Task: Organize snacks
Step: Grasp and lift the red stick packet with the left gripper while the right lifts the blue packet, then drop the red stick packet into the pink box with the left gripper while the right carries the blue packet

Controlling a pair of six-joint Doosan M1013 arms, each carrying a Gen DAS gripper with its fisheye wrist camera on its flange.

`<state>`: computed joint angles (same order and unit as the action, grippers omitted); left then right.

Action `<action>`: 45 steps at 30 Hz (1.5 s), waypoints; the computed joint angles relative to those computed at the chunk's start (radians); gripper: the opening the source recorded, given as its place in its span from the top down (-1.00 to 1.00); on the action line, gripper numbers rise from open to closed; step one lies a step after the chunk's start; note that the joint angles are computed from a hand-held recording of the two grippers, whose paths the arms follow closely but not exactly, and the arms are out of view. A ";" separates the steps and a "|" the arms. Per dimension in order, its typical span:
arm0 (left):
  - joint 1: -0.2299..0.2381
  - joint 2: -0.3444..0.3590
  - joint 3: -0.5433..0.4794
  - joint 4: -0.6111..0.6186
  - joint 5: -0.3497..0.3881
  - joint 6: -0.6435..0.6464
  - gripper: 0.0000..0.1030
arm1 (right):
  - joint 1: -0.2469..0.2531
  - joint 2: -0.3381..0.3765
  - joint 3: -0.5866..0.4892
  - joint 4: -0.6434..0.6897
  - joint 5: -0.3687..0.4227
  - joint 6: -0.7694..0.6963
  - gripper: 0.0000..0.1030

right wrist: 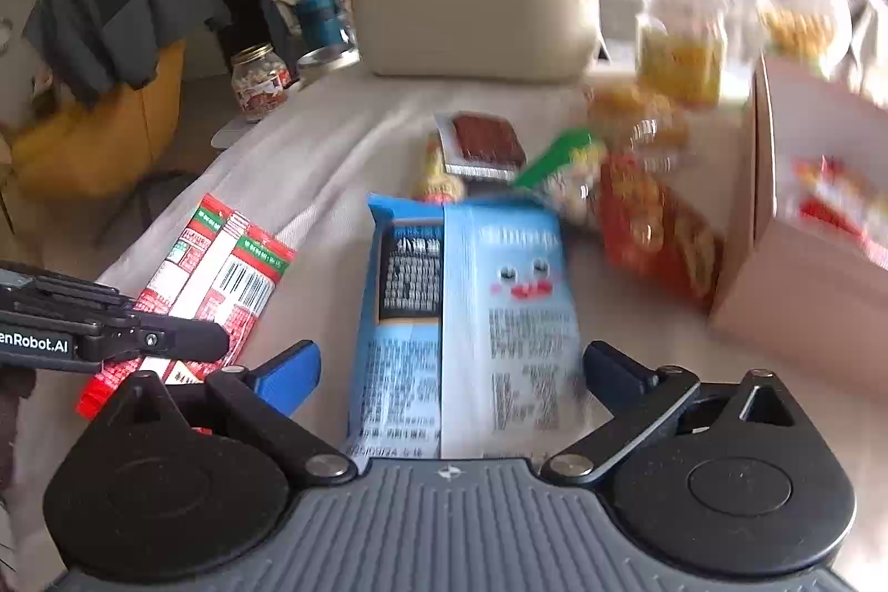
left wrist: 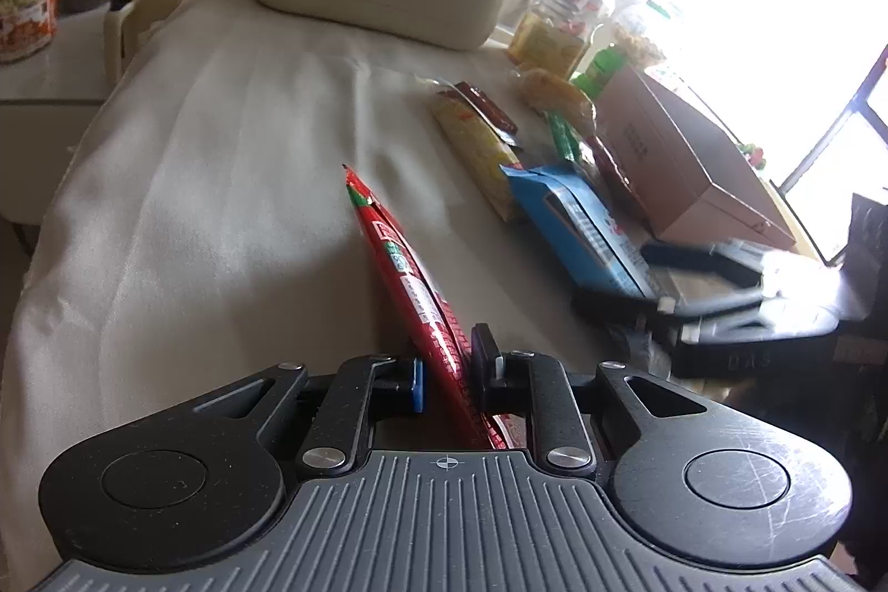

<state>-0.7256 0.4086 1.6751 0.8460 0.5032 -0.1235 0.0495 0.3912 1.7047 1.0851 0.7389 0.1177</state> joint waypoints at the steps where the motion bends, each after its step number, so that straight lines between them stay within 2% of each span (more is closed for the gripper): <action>1: -0.005 0.001 -0.002 0.009 0.014 0.004 0.58 | 0.000 -0.004 0.008 0.046 -0.021 -0.030 -0.97; 2: -0.009 0.004 -0.005 0.020 0.023 0.010 0.58 | 0.002 -0.004 0.005 0.055 -0.031 -0.026 -0.97; 7: -0.016 0.006 0.005 0.071 0.021 -0.021 0.54 | 0.024 0.033 -0.059 -0.118 -0.002 0.167 -0.93; 8: -0.014 0.004 0.007 0.066 0.015 -0.025 0.54 | 0.027 0.035 -0.062 -0.139 -0.004 0.183 -0.85; 9: -0.013 0.001 0.012 0.065 0.005 -0.041 0.54 | 0.028 0.027 -0.050 -0.122 -0.023 0.157 -0.67; 11: -0.012 -0.006 0.025 0.077 -0.017 -0.112 0.55 | 0.021 0.013 -0.043 -0.139 0.009 0.169 -0.58; 13: -0.018 -0.011 0.031 0.086 -0.024 -0.160 0.58 | 0.002 -0.007 -0.026 -0.103 0.059 0.139 -0.54; 18: -0.048 -0.021 0.033 0.086 -0.059 -0.161 0.68 | -0.069 -0.091 0.059 0.000 0.085 -0.013 -0.54; 20: -0.059 -0.026 0.029 0.075 -0.101 -0.128 0.72 | -0.107 -0.123 0.090 0.038 0.079 -0.065 -0.54; 23: -0.071 -0.028 0.008 0.059 -0.182 -0.061 0.73 | -0.163 -0.178 0.148 0.125 0.030 -0.182 -0.54; 27: -0.075 -0.014 -0.066 0.107 -0.266 0.018 0.73 | -0.232 -0.232 0.199 0.259 -0.002 -0.297 -0.54; 32: -0.069 0.045 -0.229 0.290 -0.259 -0.017 0.73 | -0.295 -0.257 0.221 0.418 -0.007 -0.399 -0.55; 36: -0.039 0.137 -0.411 0.116 -0.242 0.165 0.73 | -0.315 -0.250 0.221 0.466 -0.012 -0.438 -0.55; 38: -0.021 0.197 -0.511 -0.043 -0.227 0.313 0.73 | -0.314 -0.239 0.215 0.464 -0.025 -0.422 -0.55; 42: 0.022 0.324 -0.689 -0.437 -0.202 0.634 0.70 | -0.315 -0.210 0.192 0.414 -0.030 -0.352 -0.55; 43: 0.036 0.363 -0.743 -0.546 -0.161 0.719 0.67 | -0.312 -0.204 0.188 0.406 -0.038 -0.345 -0.55; 45: 0.054 0.421 -0.820 -0.620 -0.048 0.756 0.63 | -0.308 -0.196 0.180 0.389 -0.055 -0.330 -0.55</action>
